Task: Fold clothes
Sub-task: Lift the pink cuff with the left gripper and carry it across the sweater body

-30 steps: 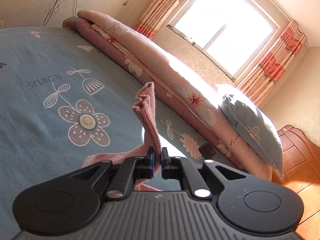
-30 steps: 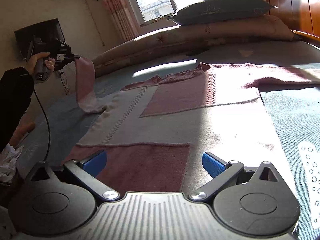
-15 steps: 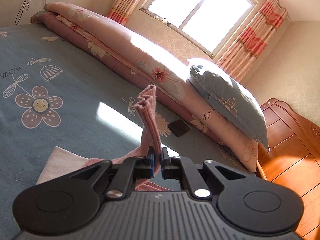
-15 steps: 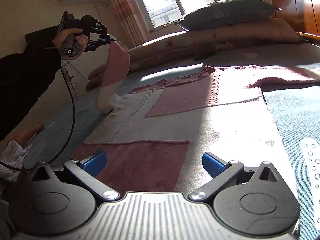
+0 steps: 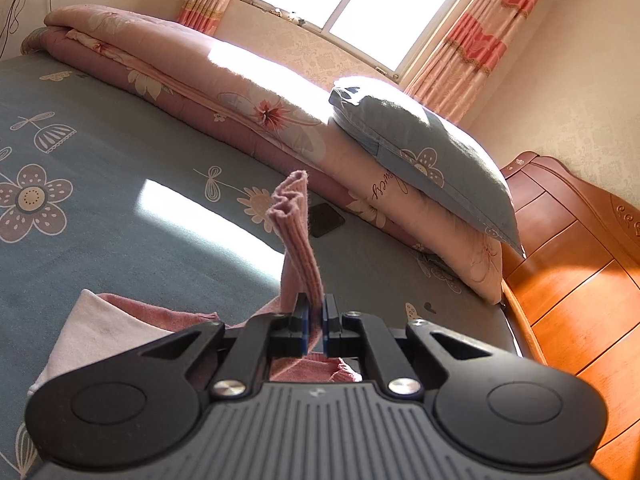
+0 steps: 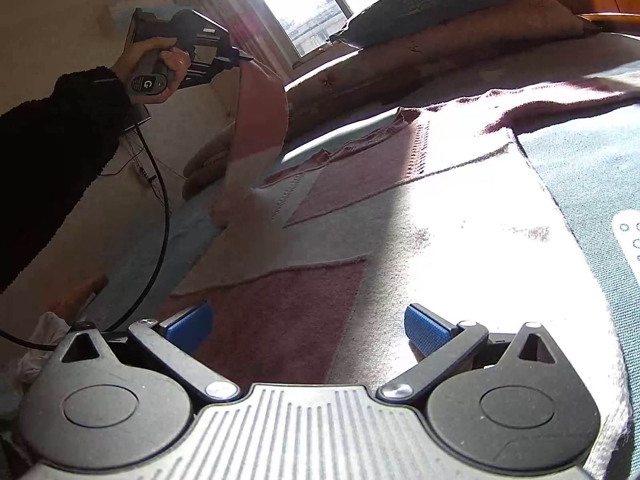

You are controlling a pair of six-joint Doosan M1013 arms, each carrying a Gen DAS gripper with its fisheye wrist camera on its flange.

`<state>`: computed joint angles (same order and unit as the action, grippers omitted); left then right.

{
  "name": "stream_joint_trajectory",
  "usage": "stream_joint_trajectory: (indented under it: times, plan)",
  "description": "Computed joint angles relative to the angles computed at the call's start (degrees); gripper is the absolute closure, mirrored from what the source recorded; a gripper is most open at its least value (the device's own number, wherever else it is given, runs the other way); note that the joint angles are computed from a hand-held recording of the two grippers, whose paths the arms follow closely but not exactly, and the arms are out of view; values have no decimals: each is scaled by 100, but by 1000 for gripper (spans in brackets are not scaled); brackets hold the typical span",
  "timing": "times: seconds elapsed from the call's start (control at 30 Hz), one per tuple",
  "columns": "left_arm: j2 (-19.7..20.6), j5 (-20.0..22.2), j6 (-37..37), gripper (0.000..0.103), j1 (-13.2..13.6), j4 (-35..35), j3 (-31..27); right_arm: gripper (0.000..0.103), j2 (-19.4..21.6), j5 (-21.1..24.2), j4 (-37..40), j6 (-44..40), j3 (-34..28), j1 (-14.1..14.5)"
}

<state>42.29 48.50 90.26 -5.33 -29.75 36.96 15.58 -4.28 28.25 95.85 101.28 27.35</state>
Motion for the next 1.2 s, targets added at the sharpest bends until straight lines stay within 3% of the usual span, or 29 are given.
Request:
stream_joint_trajectory:
  times: [0.13,0.37,0.63,0.73,0.93,1.13,1.2]
  plan:
    - [36,102,61,99,-130,55,-7,0,-8,25,712,-817,-7,20]
    - [148,291,-19,99,-334,398,-72,0,-13,65,324,-426,-3,1]
    - [260,489,-61,99,-482,674,-124,0,-8,97,690,-885,-5,7]
    - [332,639,-25,99,-529,728,-208,0,-1,117,1155,-1392,-19,14]
    - [413,991,191,90,-605,764,-296,0,-1,150,3018,-3369,-44,41]
    - [348,1120,644,88,-587,418,-259,0,-4,147,3723,-4125,-43,56]
    - [285,1086,848,84,-575,382,-199,0,-2,139,4085,-4508,-46,63]
